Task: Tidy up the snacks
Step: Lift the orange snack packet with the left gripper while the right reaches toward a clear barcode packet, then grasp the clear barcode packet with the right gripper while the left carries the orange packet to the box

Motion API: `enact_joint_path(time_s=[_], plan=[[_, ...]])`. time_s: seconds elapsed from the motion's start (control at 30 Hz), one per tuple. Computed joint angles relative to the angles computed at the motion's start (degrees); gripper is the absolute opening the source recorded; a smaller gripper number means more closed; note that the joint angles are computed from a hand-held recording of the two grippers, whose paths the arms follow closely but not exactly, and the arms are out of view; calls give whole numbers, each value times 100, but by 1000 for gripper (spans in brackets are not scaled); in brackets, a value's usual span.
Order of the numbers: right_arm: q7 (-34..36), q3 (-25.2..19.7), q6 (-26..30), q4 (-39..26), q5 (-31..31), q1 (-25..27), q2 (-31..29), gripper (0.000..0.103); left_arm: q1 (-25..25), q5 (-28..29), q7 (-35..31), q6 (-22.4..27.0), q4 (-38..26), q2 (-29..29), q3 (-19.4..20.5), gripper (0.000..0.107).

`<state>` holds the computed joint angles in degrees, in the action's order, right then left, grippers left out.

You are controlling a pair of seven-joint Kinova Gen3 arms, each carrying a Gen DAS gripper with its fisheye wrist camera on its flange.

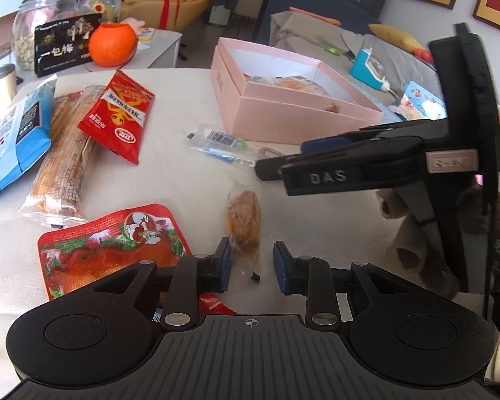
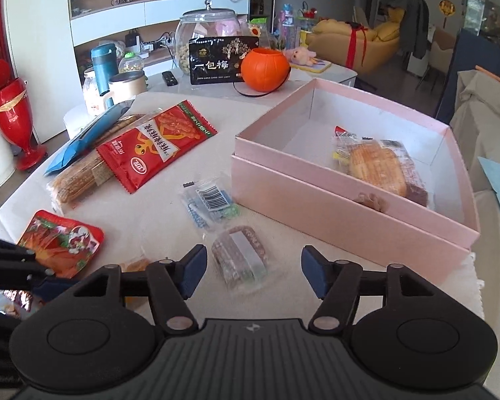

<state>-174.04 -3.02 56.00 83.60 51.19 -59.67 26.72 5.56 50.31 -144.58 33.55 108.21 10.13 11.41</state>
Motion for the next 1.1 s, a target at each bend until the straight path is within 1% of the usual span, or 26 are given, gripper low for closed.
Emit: enact_joint_path(time_s=[0.07,0.1,0.13,0.17,0.2,0.23,0.33,0.43,0.57,0.67,0.77,0.83,0.97,1.03,1.07,1.1], plan=[[82,-22,-302,-60,-215,249,71,63,33,-160,60,56,-62,6,-16,31],[-12,22,-387,-59,-233,254,83,66,41,-230,91,91,-95,13,-22,31],[-23,65,-419,-80,-254,215,93,62,32,-244,107,120,-111,21,-23,31],[58,20,-466,-85,-284,229,77,56,24,-243,134,140,-126,33,-24,31],[179,-17,-500,-90,-352,228,55,46,24,-262,198,166,-161,54,-30,31],[268,-61,-461,-108,-411,213,42,45,24,-293,254,195,-198,75,-33,31],[294,-22,-90,-102,-459,-74,14,45,45,-469,495,306,-383,176,-42,31],[-241,-70,-172,386,-414,-207,-312,45,108,-734,781,379,-593,282,-29,31],[-796,-267,138,717,-363,-298,-565,45,179,-1023,1110,382,-817,418,24,31],[-1009,-442,315,850,-339,-282,-680,45,182,-1158,1287,393,-910,472,71,31],[-1103,-538,464,855,-227,-271,-648,46,135,-1167,1339,371,-891,464,117,30],[-1081,-551,534,768,-180,-236,-561,49,109,-1143,1328,331,-851,448,144,30],[-1016,-489,436,615,-58,-149,-400,54,95,-1146,1366,326,-843,444,156,30],[-927,-433,479,472,-33,-140,-284,54,92,-1152,1374,327,-842,440,160,30],[-811,-419,568,346,-71,-144,-215,53,88,-1150,1370,329,-843,441,163,30],[-722,-408,614,276,-99,-159,-188,42,89,-1156,1376,331,-846,443,163,30]])
